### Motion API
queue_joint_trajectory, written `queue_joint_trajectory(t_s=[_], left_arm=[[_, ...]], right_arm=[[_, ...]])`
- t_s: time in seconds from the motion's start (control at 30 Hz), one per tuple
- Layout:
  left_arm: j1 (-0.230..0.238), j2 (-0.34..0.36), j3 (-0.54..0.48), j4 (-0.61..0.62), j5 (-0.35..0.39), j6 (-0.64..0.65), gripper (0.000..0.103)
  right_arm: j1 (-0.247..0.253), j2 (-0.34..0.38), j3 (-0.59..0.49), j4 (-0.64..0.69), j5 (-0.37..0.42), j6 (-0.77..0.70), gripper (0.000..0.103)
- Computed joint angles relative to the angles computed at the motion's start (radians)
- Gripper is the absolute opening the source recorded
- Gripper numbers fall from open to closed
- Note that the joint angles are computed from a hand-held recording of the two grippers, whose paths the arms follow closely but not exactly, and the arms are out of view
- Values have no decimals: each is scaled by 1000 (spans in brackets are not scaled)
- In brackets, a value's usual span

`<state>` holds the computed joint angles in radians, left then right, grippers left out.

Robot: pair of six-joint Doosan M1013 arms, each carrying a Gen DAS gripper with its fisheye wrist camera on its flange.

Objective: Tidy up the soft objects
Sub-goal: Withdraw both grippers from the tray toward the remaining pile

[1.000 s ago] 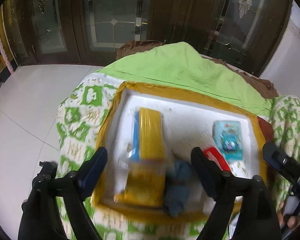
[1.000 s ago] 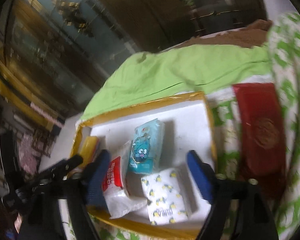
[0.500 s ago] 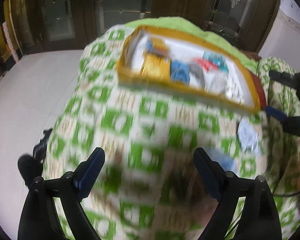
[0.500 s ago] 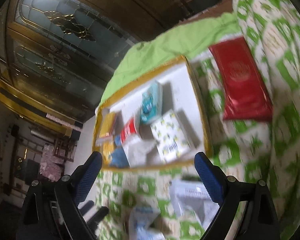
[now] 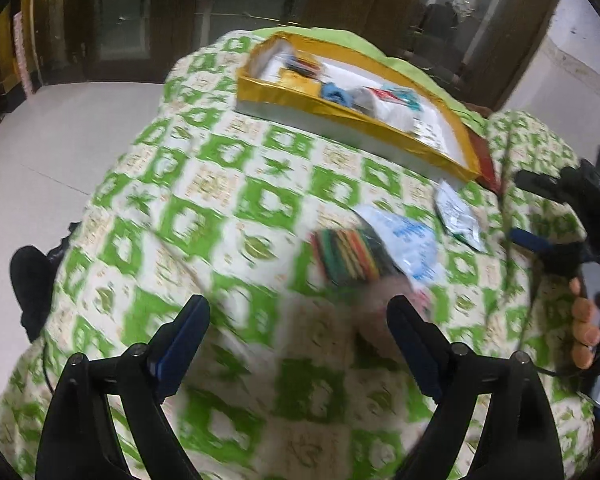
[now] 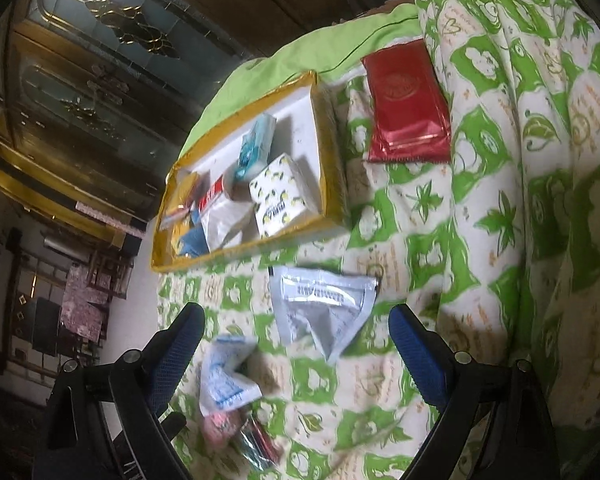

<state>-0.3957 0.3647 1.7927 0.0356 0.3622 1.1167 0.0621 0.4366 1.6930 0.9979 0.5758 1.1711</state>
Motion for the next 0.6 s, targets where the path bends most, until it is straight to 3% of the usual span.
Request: queue_joint_trajectory(t_s=[0.2, 0.27, 0.37, 0.6], left_arm=[[-30, -1, 3, -148, -1, 184, 87], [-36, 7, -4, -205, 15, 247, 79], [-51, 19, -14, -201, 44, 269, 74], [-69, 37, -35, -202, 74, 244, 74]], right_arm=[[4, -13, 23, -11, -7, -32, 96], [5, -14, 23, -22, -6, -26, 95], [9, -13, 18, -59, -6, -3, 95], [19, -8, 7, -130, -13, 46, 94]])
